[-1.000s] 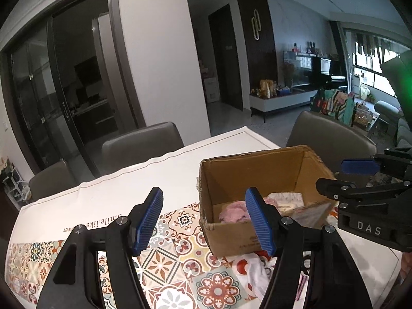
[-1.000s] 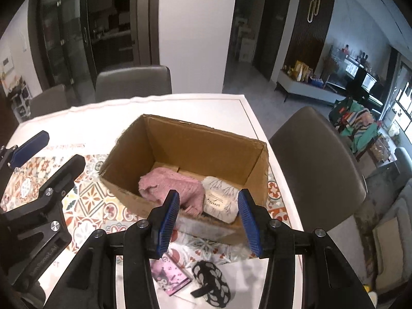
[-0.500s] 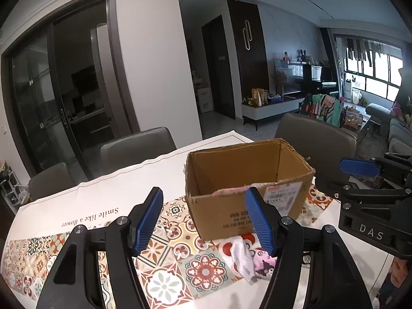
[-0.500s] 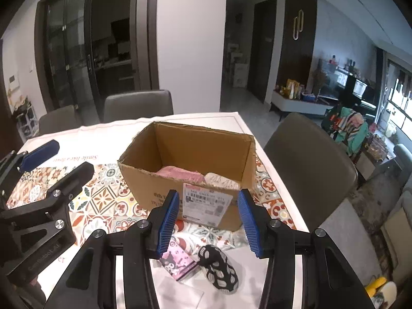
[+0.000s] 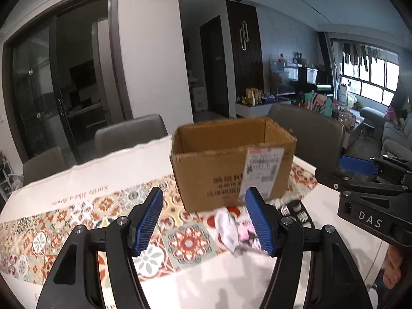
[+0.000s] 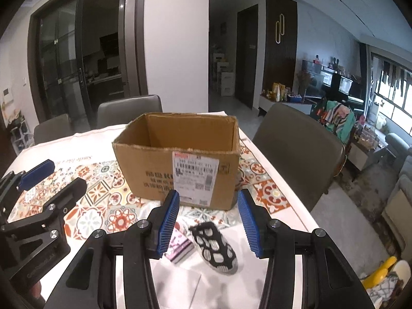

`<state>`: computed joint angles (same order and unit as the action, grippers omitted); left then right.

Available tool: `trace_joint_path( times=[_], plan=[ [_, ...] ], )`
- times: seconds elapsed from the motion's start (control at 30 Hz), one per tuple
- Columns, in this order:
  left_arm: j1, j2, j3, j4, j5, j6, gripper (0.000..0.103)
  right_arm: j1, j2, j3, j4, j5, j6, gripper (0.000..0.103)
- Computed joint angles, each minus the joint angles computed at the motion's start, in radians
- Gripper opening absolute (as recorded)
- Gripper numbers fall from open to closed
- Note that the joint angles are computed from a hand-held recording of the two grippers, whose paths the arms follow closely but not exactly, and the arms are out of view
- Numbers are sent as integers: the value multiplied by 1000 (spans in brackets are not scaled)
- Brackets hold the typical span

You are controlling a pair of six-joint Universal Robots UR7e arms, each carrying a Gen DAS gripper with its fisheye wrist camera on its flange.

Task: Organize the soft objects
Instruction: 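Close the right tool on the black polka-dot slipper while the left tool grasps the white cloth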

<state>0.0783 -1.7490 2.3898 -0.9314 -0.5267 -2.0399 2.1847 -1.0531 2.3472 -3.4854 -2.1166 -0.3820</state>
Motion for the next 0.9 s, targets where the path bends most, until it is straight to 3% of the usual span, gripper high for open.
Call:
trace_joint_path(
  times=[0.27,0.57,0.9],
  plan=[
    [-55,48,56,-101,-85,21,66,-47,-2,92,-61,35,-24,49],
    [-85,72,139,-336,-155,115,66,-115,-24,168,-97,75,-70,49],
    [-6,144,199,-670,-201,278,66,-210,-33,208,-91,142,-149,49]
  ],
)
